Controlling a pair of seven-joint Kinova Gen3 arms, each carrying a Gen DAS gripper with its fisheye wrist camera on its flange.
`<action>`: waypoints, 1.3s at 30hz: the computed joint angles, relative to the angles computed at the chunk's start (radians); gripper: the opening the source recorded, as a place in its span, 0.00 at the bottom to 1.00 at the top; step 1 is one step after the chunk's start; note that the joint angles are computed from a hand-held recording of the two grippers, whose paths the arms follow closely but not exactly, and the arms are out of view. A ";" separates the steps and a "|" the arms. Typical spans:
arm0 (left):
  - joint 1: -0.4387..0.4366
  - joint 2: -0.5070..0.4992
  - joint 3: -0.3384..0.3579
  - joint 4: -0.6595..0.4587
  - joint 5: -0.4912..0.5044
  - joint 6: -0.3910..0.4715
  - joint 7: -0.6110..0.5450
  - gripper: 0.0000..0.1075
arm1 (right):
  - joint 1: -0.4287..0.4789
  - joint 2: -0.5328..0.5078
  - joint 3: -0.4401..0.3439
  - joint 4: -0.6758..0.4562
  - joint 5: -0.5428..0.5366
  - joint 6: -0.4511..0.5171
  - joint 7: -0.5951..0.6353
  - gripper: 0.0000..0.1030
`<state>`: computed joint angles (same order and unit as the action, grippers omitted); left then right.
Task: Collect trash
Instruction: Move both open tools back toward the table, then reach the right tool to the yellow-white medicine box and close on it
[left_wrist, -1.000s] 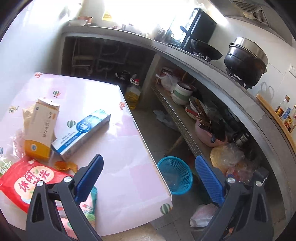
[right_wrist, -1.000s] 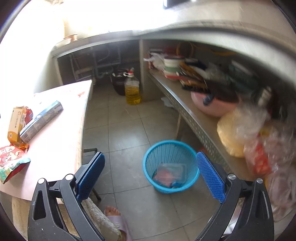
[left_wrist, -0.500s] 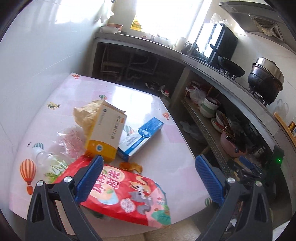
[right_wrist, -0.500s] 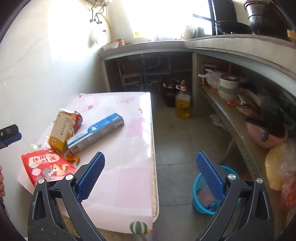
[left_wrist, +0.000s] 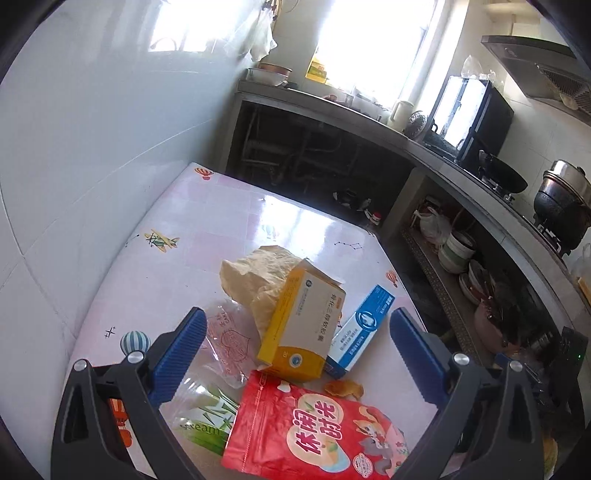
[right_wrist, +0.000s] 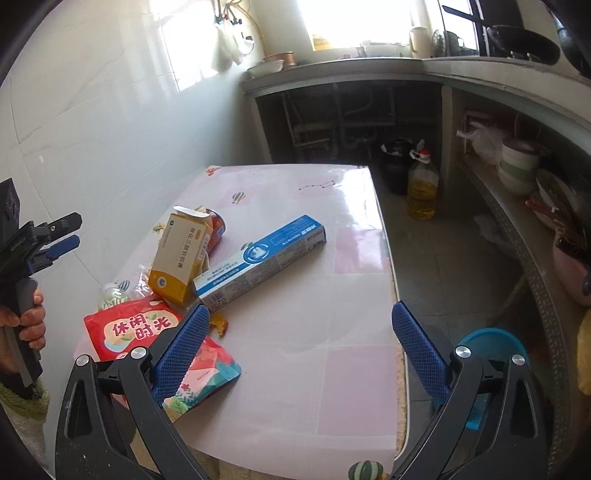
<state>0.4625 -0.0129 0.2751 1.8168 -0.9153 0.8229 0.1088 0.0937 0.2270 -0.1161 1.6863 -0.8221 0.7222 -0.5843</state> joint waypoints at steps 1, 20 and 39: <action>-0.004 -0.007 -0.005 0.009 0.000 -0.010 0.007 0.90 | -0.002 0.010 -0.001 -0.016 0.003 0.022 -0.017 0.92; -0.051 -0.039 -0.009 0.101 0.024 0.039 0.151 0.82 | -0.497 0.407 0.165 -0.621 0.277 0.367 -0.722 0.92; -0.135 -0.066 0.001 0.170 0.067 -0.075 0.170 0.82 | -0.423 0.459 -0.201 -0.697 0.702 0.339 -1.080 0.92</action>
